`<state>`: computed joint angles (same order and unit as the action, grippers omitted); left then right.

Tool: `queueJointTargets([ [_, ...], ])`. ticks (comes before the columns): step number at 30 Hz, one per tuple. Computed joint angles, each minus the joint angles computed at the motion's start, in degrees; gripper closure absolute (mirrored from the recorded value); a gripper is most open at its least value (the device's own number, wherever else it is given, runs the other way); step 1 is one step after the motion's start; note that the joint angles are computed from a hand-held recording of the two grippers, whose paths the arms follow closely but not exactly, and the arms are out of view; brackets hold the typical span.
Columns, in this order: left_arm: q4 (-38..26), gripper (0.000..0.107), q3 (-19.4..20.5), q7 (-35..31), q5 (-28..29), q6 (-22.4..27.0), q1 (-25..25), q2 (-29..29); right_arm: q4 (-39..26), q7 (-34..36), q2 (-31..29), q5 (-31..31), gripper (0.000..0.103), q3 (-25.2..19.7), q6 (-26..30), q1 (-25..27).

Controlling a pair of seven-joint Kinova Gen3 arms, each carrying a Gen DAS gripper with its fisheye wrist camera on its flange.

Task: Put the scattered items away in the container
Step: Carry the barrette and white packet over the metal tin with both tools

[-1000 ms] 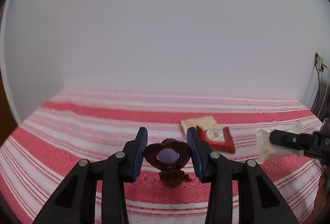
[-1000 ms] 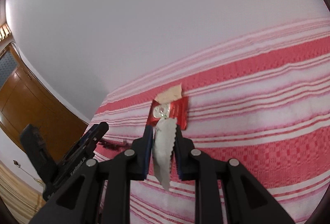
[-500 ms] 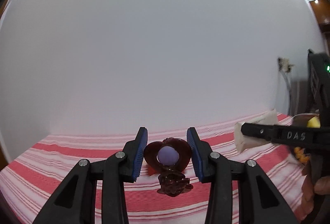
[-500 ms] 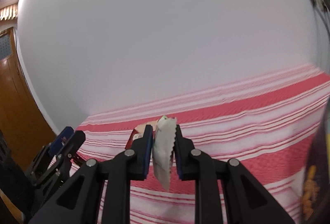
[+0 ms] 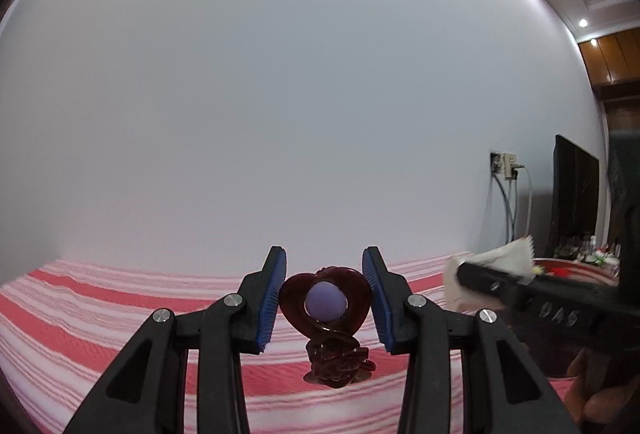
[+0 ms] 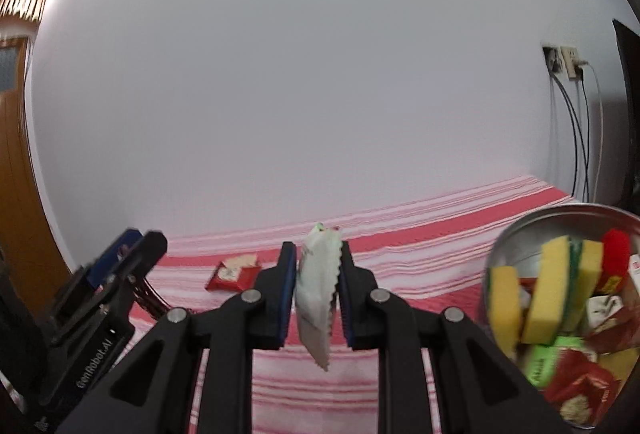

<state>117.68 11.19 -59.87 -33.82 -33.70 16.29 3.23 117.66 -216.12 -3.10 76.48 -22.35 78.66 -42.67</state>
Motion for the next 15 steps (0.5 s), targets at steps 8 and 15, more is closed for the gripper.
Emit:
queueJointTargets([
  [8, 1.5, 0.065, 1.5, 2.1, -2.1, 2.4, 3.8, -3.9, 2.0, -4.1, -6.3, -5.8, 0.083, -5.7, 9.6, -1.3],
  [15, -0.9, 0.065, 1.8, 6.2, -6.3, 3.0, 7.7, -5.6, 4.2, -8.1, -15.0, -15.4, 0.083, -10.2, 17.7, 2.1],
])
